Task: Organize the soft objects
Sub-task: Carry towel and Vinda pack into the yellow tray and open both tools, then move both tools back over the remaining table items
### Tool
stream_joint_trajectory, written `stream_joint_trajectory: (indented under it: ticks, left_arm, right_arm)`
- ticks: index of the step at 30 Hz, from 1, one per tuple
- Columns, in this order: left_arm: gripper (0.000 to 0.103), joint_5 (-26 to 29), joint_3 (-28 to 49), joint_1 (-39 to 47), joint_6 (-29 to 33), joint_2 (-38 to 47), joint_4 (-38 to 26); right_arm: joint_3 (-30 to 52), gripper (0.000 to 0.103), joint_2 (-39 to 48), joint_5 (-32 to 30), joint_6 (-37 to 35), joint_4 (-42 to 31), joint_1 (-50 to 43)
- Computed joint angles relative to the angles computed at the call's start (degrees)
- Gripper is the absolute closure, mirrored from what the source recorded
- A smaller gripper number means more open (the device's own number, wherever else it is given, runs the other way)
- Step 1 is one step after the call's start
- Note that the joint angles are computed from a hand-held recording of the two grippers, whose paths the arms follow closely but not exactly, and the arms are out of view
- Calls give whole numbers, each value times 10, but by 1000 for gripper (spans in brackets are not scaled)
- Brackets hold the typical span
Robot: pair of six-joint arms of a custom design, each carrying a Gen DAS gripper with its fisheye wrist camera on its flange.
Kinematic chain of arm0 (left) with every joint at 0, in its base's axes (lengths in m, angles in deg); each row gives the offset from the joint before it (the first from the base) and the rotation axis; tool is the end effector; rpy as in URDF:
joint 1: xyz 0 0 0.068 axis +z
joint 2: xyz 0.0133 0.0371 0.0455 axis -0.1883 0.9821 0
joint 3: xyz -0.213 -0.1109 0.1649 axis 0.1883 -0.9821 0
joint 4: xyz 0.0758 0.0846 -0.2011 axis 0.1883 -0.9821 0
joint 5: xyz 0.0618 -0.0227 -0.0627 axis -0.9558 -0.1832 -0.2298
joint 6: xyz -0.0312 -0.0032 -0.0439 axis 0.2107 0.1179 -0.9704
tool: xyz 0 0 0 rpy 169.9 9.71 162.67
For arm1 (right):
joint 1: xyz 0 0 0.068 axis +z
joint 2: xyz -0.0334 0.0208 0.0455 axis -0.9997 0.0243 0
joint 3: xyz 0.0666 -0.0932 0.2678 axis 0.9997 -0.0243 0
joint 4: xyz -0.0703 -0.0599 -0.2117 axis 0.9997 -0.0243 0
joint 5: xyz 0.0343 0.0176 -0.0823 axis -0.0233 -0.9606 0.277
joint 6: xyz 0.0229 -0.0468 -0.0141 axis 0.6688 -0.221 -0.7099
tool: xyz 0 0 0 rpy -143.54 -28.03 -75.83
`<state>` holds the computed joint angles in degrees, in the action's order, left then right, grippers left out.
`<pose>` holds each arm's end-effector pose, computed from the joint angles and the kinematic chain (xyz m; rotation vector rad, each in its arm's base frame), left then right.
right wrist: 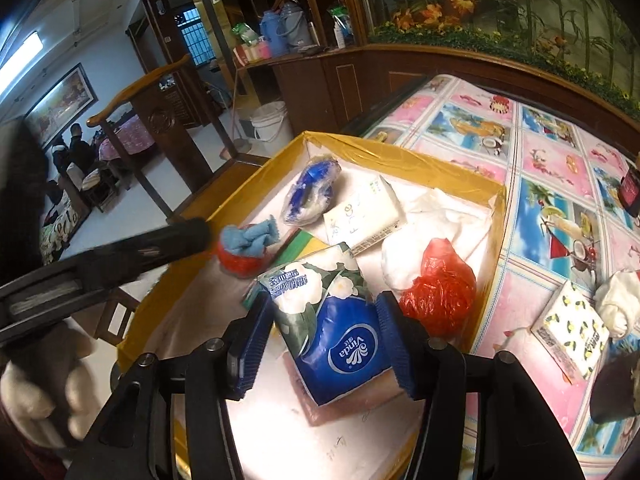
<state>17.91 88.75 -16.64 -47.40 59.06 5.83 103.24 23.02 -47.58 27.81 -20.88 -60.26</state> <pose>0.3007 -0.0388 0.1941 -0.1538 2.3111 -0.4981 0.2745 0.1518 0.2194 -0.4478 2.3814 0.4129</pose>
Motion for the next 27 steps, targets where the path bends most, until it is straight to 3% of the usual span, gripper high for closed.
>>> stream_joint_trajectory:
  ticks: [5,13,20,27]
  left_arm:
    - [45,-20,-49,-28,-3,-79,10]
    - [45,-45,-86,-100,-44,-128,8]
    - [45,-88,-114,-173,-103,-138,12]
    - [45,-150,-99,-251,-145,-118,-1]
  right_arm:
    - [-36,41,-32,-6,-9,21,-19]
    - [-153,29,-234,-42,-45,9,-105]
    - [-209,26,-360,-164,-134,-54,-312]
    - [-230,26,-378,-259,-239,-71,-514]
